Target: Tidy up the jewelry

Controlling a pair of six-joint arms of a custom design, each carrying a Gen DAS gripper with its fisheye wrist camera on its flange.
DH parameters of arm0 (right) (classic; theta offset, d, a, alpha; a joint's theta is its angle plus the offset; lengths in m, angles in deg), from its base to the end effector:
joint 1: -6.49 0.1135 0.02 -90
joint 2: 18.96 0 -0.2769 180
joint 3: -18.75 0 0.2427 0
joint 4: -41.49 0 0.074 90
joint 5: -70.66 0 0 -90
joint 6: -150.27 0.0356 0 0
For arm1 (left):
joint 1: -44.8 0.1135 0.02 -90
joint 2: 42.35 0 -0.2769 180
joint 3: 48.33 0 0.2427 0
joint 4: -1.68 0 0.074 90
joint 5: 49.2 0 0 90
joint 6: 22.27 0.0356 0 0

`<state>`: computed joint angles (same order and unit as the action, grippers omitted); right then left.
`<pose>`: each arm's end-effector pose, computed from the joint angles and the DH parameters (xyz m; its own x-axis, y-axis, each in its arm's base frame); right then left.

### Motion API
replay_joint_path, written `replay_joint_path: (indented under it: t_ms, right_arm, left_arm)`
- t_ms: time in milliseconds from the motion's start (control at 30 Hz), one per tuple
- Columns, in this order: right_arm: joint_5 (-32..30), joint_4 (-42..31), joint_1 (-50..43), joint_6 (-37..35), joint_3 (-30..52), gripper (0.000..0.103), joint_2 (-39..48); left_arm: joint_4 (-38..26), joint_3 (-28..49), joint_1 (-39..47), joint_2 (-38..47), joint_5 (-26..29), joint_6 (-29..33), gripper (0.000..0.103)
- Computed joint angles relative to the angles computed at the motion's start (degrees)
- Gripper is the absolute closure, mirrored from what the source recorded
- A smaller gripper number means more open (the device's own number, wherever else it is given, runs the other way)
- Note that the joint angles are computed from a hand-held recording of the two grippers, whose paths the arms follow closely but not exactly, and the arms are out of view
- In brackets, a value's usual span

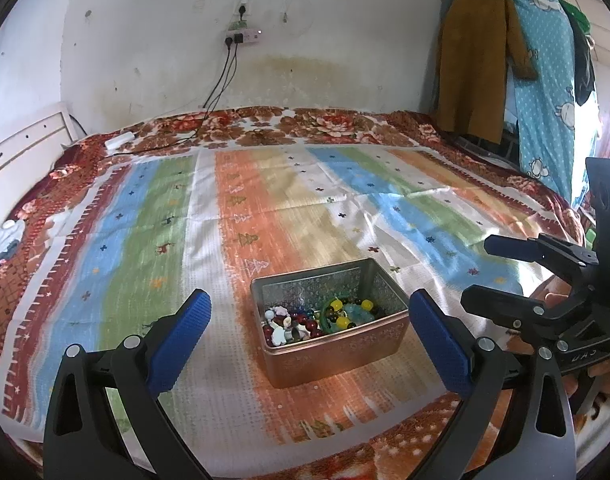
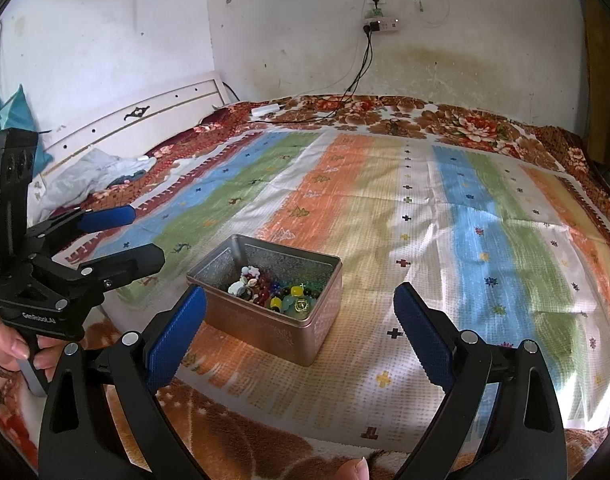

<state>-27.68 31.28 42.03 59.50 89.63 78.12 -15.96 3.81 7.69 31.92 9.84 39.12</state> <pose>0.2898 0.2133 0.2163 -0.4739 -0.3549 -0.8059 -0.6765 0.7325 0.0753 0.2105 -0.1363 0.2217 -0.5446 -0.1029 -0.8324 -0.0669 0.9946 -0.0791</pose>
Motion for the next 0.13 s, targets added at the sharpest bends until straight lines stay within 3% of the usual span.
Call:
replay_joint_path:
  t_ms: [133]
  right_arm:
    - [0.2,0.1,0.2,-0.1,0.0,0.008,0.0]
  left_arm:
    - [-0.4,0.0,0.1,0.0,0.1,-0.3,0.006]
